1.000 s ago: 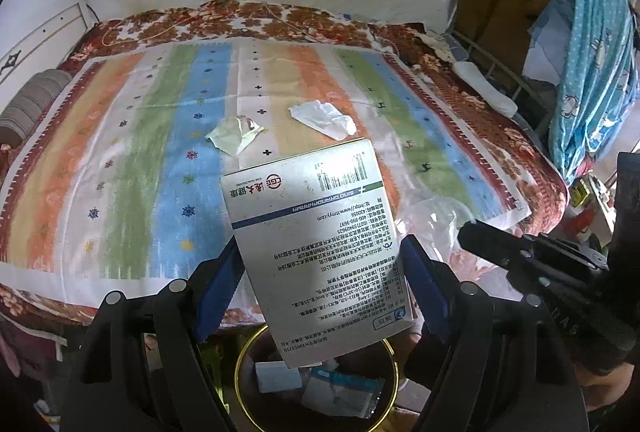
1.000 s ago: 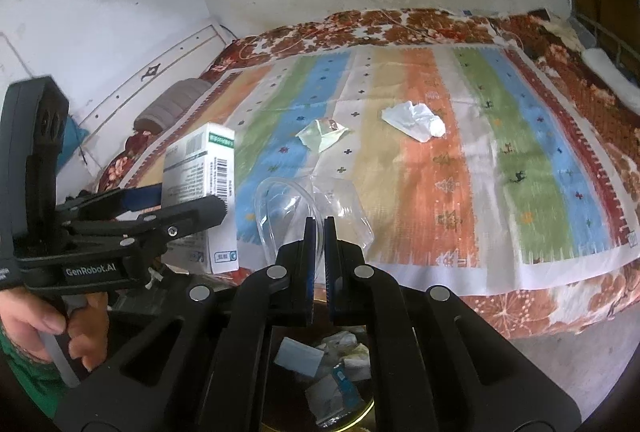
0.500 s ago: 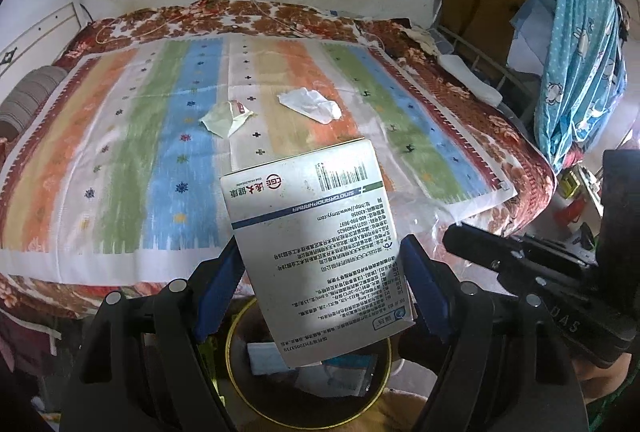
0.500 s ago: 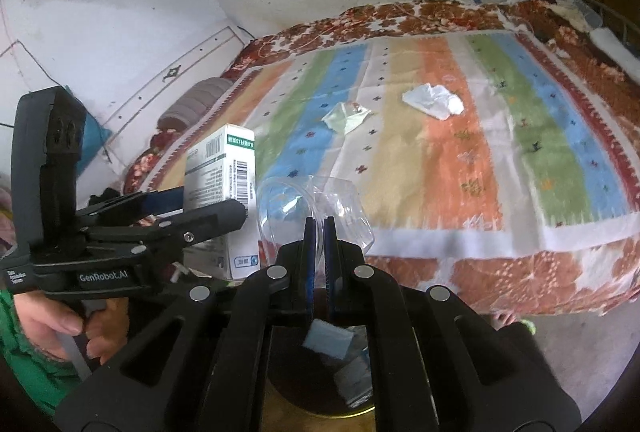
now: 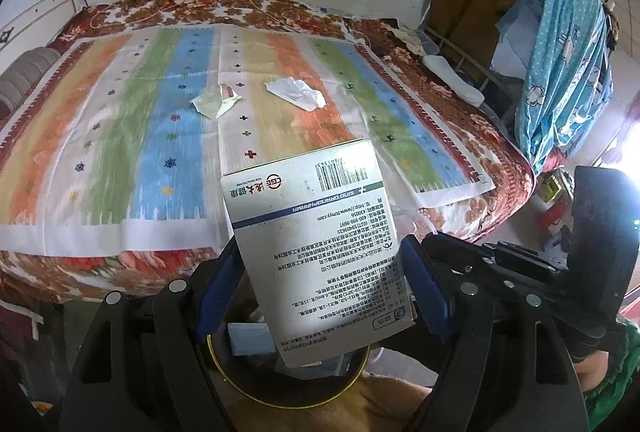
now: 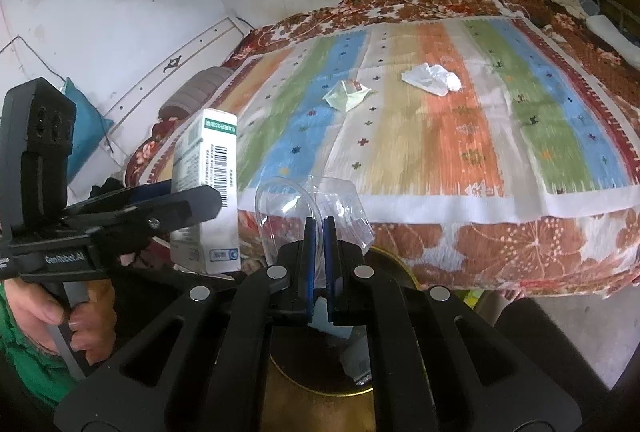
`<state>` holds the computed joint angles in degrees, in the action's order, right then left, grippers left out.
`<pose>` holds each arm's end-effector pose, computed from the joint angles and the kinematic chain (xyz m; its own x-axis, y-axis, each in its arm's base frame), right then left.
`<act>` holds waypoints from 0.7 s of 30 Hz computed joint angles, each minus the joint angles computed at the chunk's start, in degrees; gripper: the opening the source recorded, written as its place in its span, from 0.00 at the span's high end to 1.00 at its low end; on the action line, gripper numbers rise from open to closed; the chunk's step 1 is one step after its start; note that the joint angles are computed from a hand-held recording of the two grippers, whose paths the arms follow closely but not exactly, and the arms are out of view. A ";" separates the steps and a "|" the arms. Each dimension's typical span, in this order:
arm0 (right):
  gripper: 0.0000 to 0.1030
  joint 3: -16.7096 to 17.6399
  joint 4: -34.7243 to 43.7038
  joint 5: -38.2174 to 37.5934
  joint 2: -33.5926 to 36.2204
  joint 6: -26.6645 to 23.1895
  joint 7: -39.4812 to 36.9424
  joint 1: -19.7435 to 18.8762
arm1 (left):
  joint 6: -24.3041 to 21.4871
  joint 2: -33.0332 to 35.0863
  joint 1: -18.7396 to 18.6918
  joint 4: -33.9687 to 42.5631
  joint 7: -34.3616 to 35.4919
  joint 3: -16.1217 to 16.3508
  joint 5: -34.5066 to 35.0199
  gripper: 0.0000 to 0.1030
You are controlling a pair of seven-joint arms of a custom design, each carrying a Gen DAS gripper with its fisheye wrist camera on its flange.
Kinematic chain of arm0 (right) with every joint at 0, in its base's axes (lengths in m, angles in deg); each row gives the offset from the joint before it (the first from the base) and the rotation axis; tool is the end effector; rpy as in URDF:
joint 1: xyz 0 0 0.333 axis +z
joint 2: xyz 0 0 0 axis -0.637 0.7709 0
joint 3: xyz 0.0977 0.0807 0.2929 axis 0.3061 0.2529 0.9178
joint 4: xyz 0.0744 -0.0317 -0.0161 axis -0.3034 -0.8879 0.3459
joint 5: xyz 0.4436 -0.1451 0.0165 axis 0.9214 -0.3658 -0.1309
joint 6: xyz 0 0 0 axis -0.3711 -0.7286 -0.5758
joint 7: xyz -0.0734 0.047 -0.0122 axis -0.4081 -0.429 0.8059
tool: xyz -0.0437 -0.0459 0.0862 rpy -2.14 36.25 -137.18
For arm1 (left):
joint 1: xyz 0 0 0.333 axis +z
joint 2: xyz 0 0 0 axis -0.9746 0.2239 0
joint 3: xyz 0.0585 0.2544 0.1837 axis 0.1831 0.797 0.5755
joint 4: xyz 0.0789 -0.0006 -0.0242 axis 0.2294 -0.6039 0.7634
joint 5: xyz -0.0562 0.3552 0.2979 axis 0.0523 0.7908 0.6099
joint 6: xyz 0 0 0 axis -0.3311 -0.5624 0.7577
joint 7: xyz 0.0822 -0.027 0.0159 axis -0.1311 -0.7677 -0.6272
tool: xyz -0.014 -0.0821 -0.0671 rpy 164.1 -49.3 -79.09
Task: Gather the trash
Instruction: 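Lift and carry the white box and clear cup over the bin with both tools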
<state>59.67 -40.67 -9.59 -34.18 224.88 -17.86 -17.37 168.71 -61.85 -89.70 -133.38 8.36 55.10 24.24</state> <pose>0.5691 0.1967 0.4961 0.4465 -0.8296 -0.3353 -0.7343 -0.1255 -0.6672 0.5605 -0.2749 0.4968 -0.1453 -0.9380 0.3148 -0.7658 -0.0948 -0.6361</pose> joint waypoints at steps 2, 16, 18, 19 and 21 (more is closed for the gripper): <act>0.97 0.15 -0.83 -0.39 -0.23 0.05 0.73 -0.06 | 0.36 -0.50 -0.47 -0.98 1.07 0.35 -1.83 0.25; 0.97 1.09 -4.25 -8.74 -0.50 -0.42 8.77 -0.15 | -1.50 -1.59 -2.03 -4.47 3.11 1.37 -12.01 0.25; 0.97 1.50 -4.71 -11.15 -0.50 -0.13 10.35 -0.22 | -2.15 -1.33 -1.94 -4.66 2.40 1.22 -12.55 0.25; 0.97 1.63 -4.85 -12.25 -0.35 -0.54 11.26 -0.22 | -2.59 -1.18 -1.92 -4.67 1.99 1.18 -12.86 0.25; 0.97 1.78 -4.94 -14.04 -0.12 -1.20 12.95 -0.28 | -3.23 -0.94 -1.98 -4.74 1.75 1.31 -13.99 0.25</act>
<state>61.45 -45.61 -23.62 -34.30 223.69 -4.91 -17.64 165.48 -62.79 -91.69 -138.12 10.11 56.42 10.25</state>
